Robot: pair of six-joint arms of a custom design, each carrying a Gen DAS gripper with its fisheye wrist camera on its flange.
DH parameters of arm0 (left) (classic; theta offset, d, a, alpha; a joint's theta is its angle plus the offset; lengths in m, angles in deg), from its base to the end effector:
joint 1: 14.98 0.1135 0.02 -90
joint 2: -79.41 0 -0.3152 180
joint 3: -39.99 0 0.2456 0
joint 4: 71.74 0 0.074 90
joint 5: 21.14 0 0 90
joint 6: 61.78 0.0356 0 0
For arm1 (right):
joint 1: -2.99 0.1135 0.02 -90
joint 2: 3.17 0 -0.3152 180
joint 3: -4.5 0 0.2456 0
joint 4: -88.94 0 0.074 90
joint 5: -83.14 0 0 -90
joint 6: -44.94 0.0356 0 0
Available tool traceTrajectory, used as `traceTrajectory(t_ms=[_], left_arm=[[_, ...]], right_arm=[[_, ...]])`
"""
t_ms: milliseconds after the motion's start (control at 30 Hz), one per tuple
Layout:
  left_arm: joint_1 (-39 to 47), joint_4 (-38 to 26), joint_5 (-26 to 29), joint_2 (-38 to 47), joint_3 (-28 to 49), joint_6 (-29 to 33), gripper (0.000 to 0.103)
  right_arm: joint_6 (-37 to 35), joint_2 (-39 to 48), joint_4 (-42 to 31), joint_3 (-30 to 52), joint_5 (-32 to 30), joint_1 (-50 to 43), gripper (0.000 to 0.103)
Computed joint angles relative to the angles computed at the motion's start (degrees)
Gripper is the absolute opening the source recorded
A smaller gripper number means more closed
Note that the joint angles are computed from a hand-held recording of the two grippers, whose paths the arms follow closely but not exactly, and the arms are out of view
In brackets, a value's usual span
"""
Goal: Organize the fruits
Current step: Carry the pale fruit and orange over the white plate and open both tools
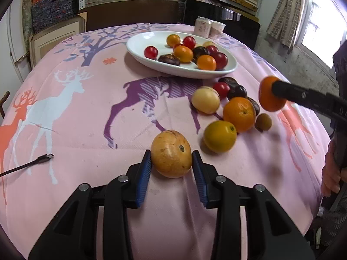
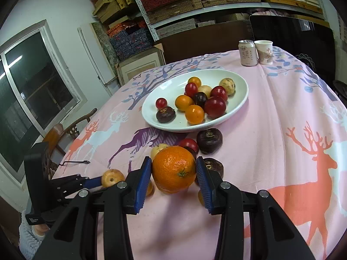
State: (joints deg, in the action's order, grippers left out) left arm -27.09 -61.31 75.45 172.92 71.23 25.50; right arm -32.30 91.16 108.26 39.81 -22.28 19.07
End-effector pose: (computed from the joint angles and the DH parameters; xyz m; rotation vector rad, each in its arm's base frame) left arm 0.2154 -0.0504 0.1247 0.2526 2.4716 -0.2527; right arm 0.2410 0.0793 0.1480 -0.2121 2.2879 0.5688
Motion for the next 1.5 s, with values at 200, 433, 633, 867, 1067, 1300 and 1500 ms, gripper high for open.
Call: traceTrajectory(t_ms=[200,433,633,867,1067,1300,1500], left_arm=[[3.1,-10.8,-1.6,-3.0,12.2,0.9,0.037],[2.0,-18.0,-4.3,10.0,34.6,-1.0,0.037],[0.2,-22.1,-6.4,23.2,49.8,-2.1,0.037],[1.0,-25.0,-4.8,30.4,56.8,-2.5,0.037],[2.3,-21.3,-3.5,27.3,52.5,-4.6,0.059],[3.3,-12.4,-3.8,17.1,36.6,-5.4,0.070],[2.2,-4.8,-3.4,7.6,19.3,-7.0,0.070]], right_arm=[[-2.6,0.5,-5.6,5.8,0.2,-2.2,0.043],[-4.5,7.0,-12.7,22.4,2.6,-3.4,0.043],[-3.7,20.4,-21.5,41.4,1.9,-6.2,0.043],[-1.9,29.1,-27.0,52.7,0.5,-7.0,0.045],[0.2,26.4,-21.4,47.6,-2.9,-8.5,0.056],[0.5,17.0,-10.8,32.1,-0.8,-8.8,0.067],[3.6,8.4,2.1,13.3,-2.0,-11.4,0.071]])
